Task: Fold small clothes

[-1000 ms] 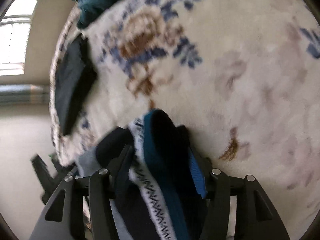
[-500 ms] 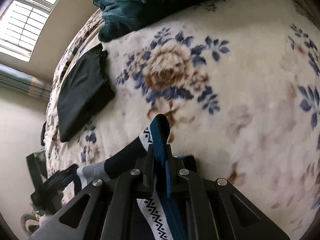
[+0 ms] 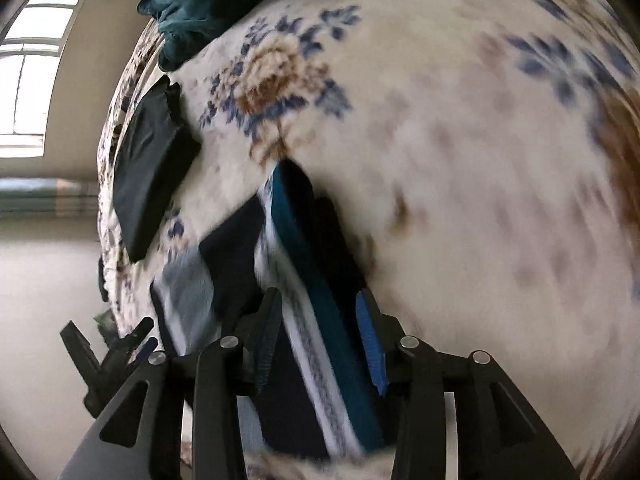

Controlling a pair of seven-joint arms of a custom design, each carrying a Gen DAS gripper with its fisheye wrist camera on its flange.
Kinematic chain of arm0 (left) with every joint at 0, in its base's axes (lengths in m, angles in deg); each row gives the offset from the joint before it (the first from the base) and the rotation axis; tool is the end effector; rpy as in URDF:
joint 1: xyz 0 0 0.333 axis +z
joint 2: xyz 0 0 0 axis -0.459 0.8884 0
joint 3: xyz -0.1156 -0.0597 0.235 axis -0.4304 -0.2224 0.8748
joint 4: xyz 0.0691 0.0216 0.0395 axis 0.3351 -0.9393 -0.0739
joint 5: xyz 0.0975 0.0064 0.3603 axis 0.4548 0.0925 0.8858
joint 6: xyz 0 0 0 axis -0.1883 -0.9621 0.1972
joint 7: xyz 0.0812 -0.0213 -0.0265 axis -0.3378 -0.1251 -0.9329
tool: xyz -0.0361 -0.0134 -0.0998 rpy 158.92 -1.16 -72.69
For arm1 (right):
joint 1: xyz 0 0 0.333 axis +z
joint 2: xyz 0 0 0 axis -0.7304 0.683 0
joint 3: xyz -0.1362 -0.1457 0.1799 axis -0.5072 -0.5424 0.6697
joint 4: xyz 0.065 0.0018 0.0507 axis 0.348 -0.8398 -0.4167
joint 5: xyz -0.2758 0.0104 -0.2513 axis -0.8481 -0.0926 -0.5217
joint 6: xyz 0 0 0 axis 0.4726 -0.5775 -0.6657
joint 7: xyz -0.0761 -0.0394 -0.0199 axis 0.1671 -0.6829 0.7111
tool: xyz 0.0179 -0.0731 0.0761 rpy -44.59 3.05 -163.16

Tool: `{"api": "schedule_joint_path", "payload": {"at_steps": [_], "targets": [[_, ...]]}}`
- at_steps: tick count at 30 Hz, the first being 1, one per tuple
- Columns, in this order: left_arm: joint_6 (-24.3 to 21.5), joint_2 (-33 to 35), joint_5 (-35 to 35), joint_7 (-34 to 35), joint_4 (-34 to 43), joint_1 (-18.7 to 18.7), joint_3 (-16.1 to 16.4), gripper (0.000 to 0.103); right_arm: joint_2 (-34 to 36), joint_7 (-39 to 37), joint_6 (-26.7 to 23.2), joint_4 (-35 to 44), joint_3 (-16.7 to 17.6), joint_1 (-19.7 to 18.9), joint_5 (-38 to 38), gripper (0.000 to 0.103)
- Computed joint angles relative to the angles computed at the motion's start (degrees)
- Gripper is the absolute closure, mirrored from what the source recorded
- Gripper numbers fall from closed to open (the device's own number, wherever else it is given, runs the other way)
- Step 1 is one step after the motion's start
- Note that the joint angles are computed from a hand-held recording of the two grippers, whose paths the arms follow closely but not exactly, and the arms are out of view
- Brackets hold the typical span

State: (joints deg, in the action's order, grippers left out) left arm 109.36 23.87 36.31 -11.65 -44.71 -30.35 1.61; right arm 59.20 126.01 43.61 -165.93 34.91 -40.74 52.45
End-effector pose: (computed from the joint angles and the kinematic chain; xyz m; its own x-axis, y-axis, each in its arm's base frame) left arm 0.5409 -0.0978 0.5860 0.4731 -0.8569 0.2049 -0.8030 -0.5150 -0.2998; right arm 0.6032 0.1120 0.5573 -0.3037 -0.7890 -0.5341 -0.9389 0.3430 0.0273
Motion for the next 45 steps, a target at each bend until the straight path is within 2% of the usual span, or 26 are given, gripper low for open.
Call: {"api": "schedule_joint_path", "payload": {"at_steps": [1,3,5,9,12,14,16,19,23,24,25,27,32,35,38,39,40,42,45], "targets": [[-1.05,-2.39,0.63,-0.82,-2.07,-0.1,-0.22,0.009,-2.72,0.52,0.28,-3.28,-0.07,0.03,0.19,0.062],[-4.12,-7.62,1.26,-3.24,-6.52,-0.51,-0.67,0.004,-8.41,2.55,0.25,-10.15,-0.25,0.37,0.52,0.062],[-7.69,-13.84,0.87,-6.53,-12.27,-1.27,-1.19,0.004,-12.78,4.74,0.44,-16.16,-0.46,0.73,1.95,0.062],[-12.75,-21.6,-1.25,-12.09,-21.63,-3.14,-1.54,0.004,-15.05,7.22,-0.51,-20.34,-0.21,1.85,-0.16,0.062],[-13.53,-25.62,-4.58,-16.4,-28.85,-4.65,-1.32,0.004,-16.41,12.32,-0.97,-21.99,-0.02,2.34,-2.43,0.062],[-12.27,-26.73,-4.74,-17.16,-31.48,-5.44,-1.36,0.004,-19.91,16.57,0.37,-25.59,-0.25,2.25,-1.51,0.062],[-10.98,-26.73,-3.59,-17.52,-32.6,-5.82,-1.65,0.0,-22.28,18.37,0.95,-28.3,-0.67,2.31,0.97,0.062],[-10.7,-25.39,-3.6,-18.62,-32.71,-5.81,-1.13,0.0,-25.06,17.2,4.99,-34.34,-1.55,3.19,9.48,0.062],[-11.39,-23.8,-3.88,-19.03,-31.77,-5.39,-0.22,0.0,-23.89,16.55,10.91,-37.74,-1.3,4.49,16.46,0.058],[-12.01,-22.93,-4.06,-18.4,-30.86,-5.22,0.22,0.0,-24.12,15.89,13.82,-38.93,-0.98,4.88,17.98,0.06],[-13.14,-21.39,-4.6,-18.14,-28.98,-5.13,0.43,0.0,-24.33,16.38,14.91,-38.84,-0.52,4.93,16.17,0.083],[-14.49,-20.44,-5.29,-18.61,-25.72,-3.27,0.02,0.0,-25.51,17.63,15.72,-38.44,0.32,5.0,11.18,0.087],[-4.71,-24.43,-8.14,-23.47,-25.23,-3.55,1.32,0.0,-28.44,17.11,12.04,-36.41,0.38,5.44,4.04,0.089],[4.72,-22.55,-15.78,-22.29,-27.08,-5.5,3.35,0.0,-28.44,15.5,12.01,-36.78,0.09,5.7,3.76,0.089],[11.95,-21.15,-22.03,-21.79,-29.63,-6.55,4.01,0.002,-27.43,15.09,12.13,-36.13,-0.15,5.65,4.04,0.089],[13.33,-20.33,-22.7,-21.65,-29.64,-6.5,4.04,0.009,-27.82,15.17,12.19,-36.37,-0.13,5.63,4.1,0.089],[14.86,-19.38,-22.41,-22.68,-29.53,-6.29,3.19,0.029,-27.81,15.03,12.17,-36.28,-0.15,5.65,4.15,0.089],[17.84,-19.45,-22.53,-24.53,-30.53,-6.09,2.33,0.055,-26.2,14.84,12.46,-34.81,0.08,5.82,3.99,0.089],[20.06,-21.96,-18.68,-30.16,-32.08,-5.17,0.1,0.078,-26.54,14.74,12.71,-35.3,0.06,5.87,4.47,0.091]]}}
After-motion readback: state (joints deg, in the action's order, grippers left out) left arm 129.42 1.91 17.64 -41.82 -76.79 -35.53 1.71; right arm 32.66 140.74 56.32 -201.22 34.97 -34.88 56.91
